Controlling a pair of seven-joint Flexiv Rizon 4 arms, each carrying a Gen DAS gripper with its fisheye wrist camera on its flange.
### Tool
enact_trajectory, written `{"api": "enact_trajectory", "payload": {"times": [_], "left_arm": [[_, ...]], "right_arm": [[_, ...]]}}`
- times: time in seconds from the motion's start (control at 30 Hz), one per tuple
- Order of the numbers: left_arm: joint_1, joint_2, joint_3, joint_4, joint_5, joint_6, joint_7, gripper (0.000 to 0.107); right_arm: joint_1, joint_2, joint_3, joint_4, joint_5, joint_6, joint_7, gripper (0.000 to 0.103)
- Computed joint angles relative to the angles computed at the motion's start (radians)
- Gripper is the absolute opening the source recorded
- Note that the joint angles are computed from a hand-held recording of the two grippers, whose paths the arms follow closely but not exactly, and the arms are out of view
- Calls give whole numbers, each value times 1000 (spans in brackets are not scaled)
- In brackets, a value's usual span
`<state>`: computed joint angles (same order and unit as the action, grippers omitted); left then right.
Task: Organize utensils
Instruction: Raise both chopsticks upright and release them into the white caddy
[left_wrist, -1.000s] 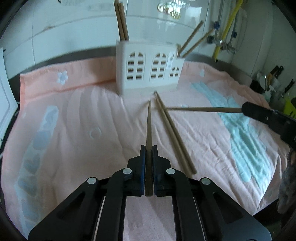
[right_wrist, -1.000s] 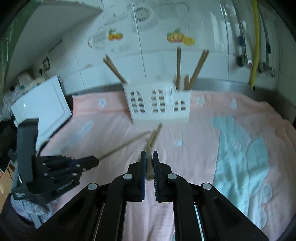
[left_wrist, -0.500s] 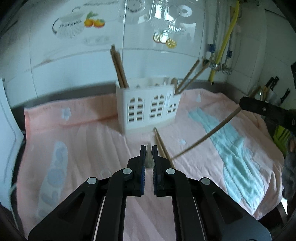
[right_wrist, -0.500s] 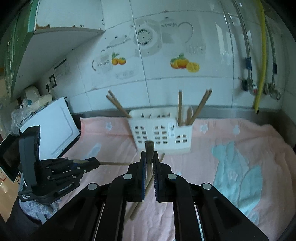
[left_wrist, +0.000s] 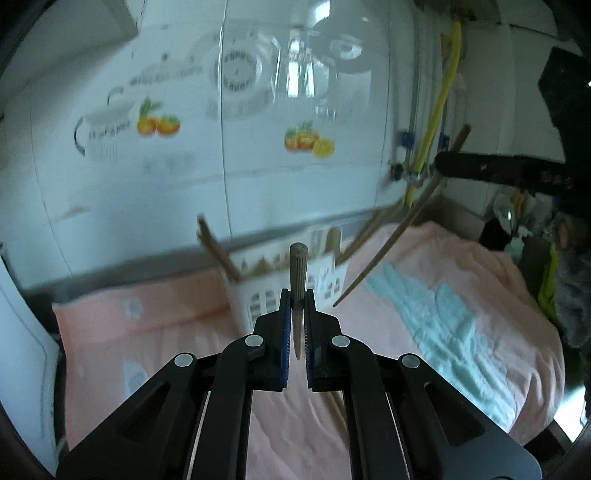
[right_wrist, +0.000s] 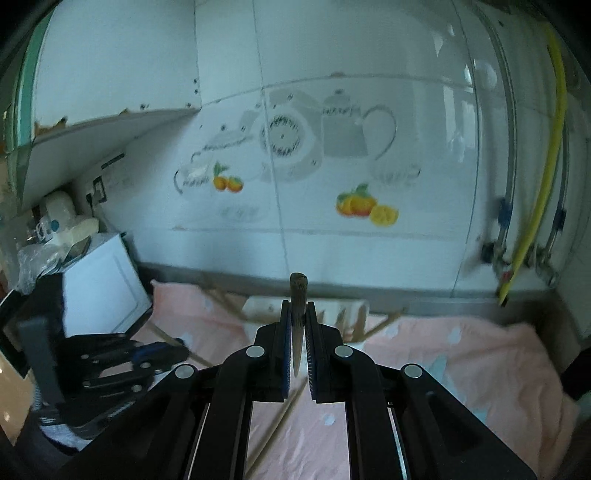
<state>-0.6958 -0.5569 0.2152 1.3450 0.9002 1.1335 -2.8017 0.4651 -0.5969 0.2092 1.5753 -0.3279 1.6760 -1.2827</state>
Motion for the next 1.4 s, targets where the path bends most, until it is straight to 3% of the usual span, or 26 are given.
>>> {"api": "enact_trajectory", "payload": {"times": [0.23, 0.57, 1.1, 1.4], "left_arm": [[-20, 25, 23, -77, 78, -47, -23, 5], [17, 19, 12, -136, 123, -76, -65, 5], [103, -70, -3, -172, -62, -55, 61, 6], [111, -105, 27, -152, -167, 6, 93, 7]], "right_arm": [[56, -22, -96, -95, -8, -32, 36, 7], [96, -77, -186, -199, -29, -83, 103, 7], [67, -190, -119, -336, -28, -242, 69, 7], [61, -212, -104, -356, -1, -260, 50, 7]]}}
